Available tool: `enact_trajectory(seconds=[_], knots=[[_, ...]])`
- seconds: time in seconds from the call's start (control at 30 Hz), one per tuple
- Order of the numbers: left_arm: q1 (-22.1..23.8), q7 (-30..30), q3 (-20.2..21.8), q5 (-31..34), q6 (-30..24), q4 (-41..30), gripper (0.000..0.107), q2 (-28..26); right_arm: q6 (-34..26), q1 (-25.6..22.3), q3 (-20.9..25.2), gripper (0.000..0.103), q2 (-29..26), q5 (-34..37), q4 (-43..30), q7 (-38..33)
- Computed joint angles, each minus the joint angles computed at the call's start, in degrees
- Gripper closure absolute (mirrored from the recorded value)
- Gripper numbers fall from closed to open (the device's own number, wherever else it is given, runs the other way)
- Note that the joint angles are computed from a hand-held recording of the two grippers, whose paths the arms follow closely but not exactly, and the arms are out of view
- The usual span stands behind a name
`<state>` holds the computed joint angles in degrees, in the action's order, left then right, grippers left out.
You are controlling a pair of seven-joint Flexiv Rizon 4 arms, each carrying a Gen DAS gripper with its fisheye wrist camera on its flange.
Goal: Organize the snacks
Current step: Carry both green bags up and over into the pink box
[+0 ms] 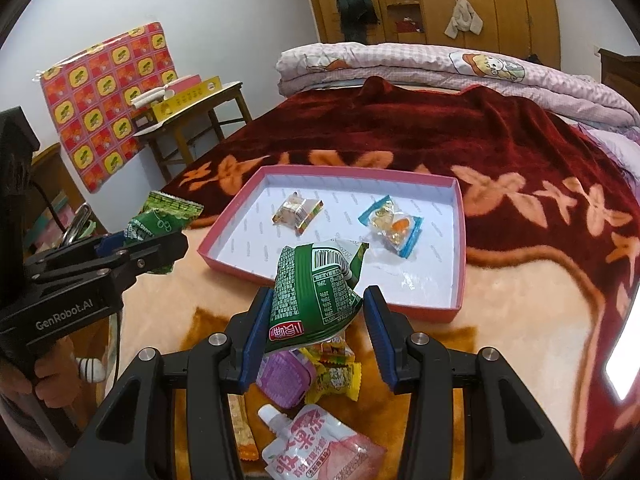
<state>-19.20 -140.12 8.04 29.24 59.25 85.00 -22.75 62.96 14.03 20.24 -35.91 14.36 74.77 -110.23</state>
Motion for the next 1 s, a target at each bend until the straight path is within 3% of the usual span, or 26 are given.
enact_trajectory(seconds=[0.43,1.0], knots=[[1.14,4.17,-0.14,-2.22,-1.19,-4.96,0.065,-3.15,-1.1,1.69,-2.05,0.056,-2.8,-3.16,-4.9,1.77],[3.54,11.26,0.14,-10.07,0.39,-9.0,0.065,-9.63,-5.92,3.44,-4.08,0.056,-8.63,-6.62,-12.8,5.25]])
